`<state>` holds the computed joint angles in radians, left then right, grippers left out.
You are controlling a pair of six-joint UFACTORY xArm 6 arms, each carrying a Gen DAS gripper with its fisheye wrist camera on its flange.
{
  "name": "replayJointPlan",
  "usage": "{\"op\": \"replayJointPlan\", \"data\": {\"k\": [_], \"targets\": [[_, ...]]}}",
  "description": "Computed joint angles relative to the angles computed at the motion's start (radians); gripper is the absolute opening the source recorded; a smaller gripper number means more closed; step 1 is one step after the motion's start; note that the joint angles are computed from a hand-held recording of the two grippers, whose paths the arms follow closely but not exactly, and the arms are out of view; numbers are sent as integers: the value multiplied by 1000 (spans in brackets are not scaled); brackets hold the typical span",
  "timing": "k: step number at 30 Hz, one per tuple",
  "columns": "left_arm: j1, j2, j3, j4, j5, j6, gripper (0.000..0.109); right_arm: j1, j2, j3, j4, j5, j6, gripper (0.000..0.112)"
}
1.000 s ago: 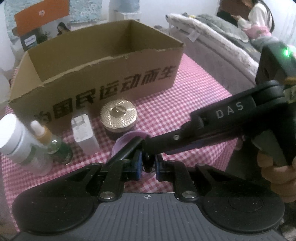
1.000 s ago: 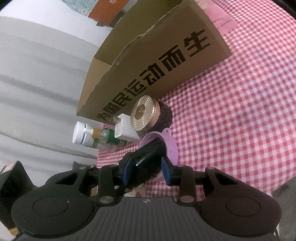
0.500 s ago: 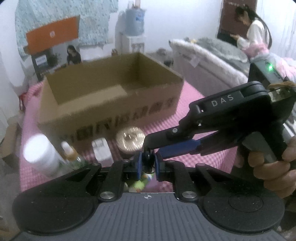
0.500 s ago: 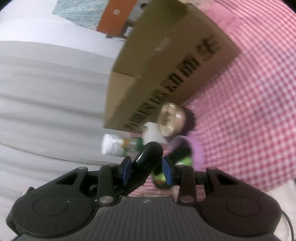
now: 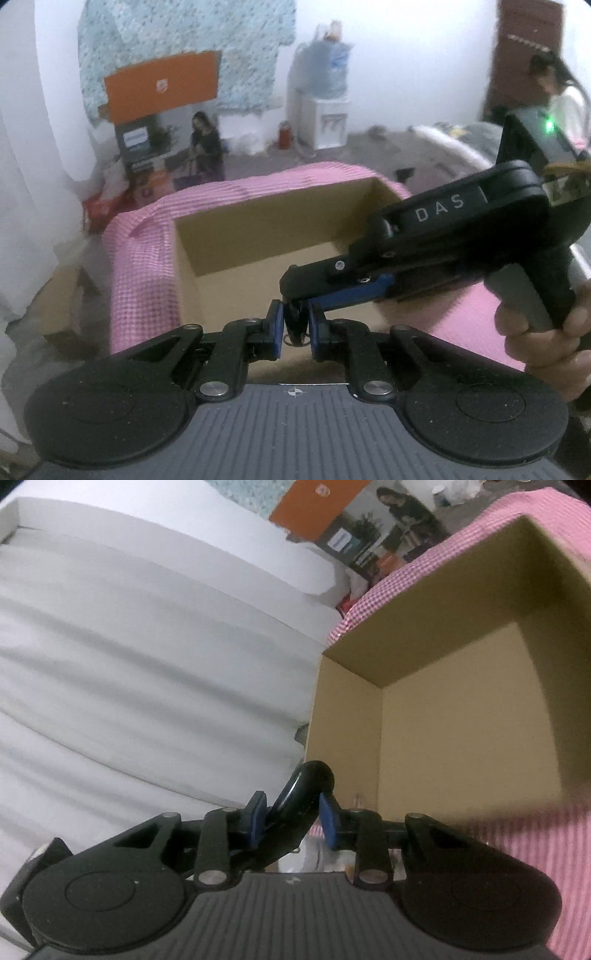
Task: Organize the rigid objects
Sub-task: 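Carry the black cylinder into the cardboard box and open the right tool, then grasp the second black cylinder beside the pink lid with the right tool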
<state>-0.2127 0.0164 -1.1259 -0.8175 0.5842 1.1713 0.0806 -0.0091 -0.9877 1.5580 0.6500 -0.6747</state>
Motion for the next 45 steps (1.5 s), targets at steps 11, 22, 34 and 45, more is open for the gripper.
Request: {"op": "replayJointPlan", "data": {"k": [11, 22, 34, 45], "targets": [[-30, 449, -480, 456, 59, -424, 13, -32, 481, -487, -255, 55, 310, 31], [-45, 487, -510, 634, -24, -530, 22, -37, 607, -598, -282, 40, 380, 33], [0, 228, -300, 333, -9, -296, 45, -80, 224, -195, -59, 16, 97, 33], [85, -154, 100, -10, 103, 36, 49, -112, -412, 376, -23, -38, -67, 33]]}}
